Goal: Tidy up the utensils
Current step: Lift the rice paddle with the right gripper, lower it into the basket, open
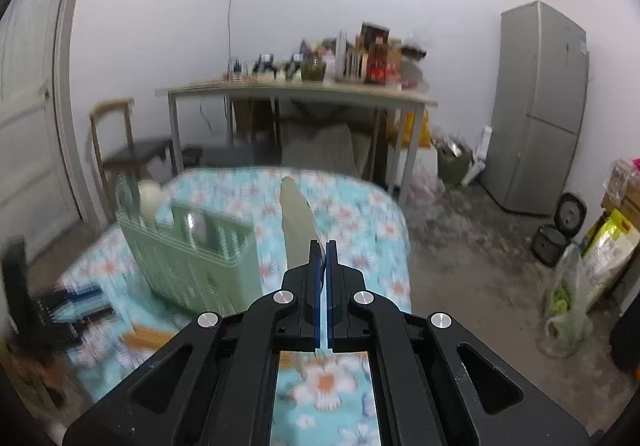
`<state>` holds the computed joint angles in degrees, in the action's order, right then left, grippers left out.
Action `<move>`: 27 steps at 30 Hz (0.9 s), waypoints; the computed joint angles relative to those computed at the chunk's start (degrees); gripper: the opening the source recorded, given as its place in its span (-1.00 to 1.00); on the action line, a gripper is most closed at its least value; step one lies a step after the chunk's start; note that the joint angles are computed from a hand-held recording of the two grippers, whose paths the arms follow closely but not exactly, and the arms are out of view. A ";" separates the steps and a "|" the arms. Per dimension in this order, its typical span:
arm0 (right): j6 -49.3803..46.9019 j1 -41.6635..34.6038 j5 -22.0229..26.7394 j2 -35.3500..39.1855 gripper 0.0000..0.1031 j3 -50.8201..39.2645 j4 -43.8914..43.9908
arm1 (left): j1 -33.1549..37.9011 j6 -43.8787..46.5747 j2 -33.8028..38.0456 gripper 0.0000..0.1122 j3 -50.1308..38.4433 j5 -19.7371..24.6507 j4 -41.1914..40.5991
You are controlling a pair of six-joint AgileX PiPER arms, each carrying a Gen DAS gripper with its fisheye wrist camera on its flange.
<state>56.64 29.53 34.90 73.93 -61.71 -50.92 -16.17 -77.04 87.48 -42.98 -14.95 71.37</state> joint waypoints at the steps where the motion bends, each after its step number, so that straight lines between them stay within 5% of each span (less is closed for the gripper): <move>1: -1.04 -1.48 -1.94 -0.12 -0.99 -1.19 0.46 | -0.14 -0.64 0.12 0.00 0.00 0.13 0.75; 13: 4.40 -5.22 -21.04 8.26 -0.99 -11.39 -2.62 | 0.09 -5.90 1.36 0.00 -0.33 -0.63 6.59; 23: 0.26 -5.19 -19.87 14.50 -0.99 -10.49 3.73 | 1.45 -6.91 1.59 0.01 -0.43 -2.97 8.56; 27: -9.64 -5.36 -19.18 15.54 -0.90 -10.03 15.27 | 1.70 -8.06 1.46 0.00 -0.51 -3.93 9.81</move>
<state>47.01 24.17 15.73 89.47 -71.75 -35.65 -14.46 -85.10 88.94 -43.49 -18.88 81.19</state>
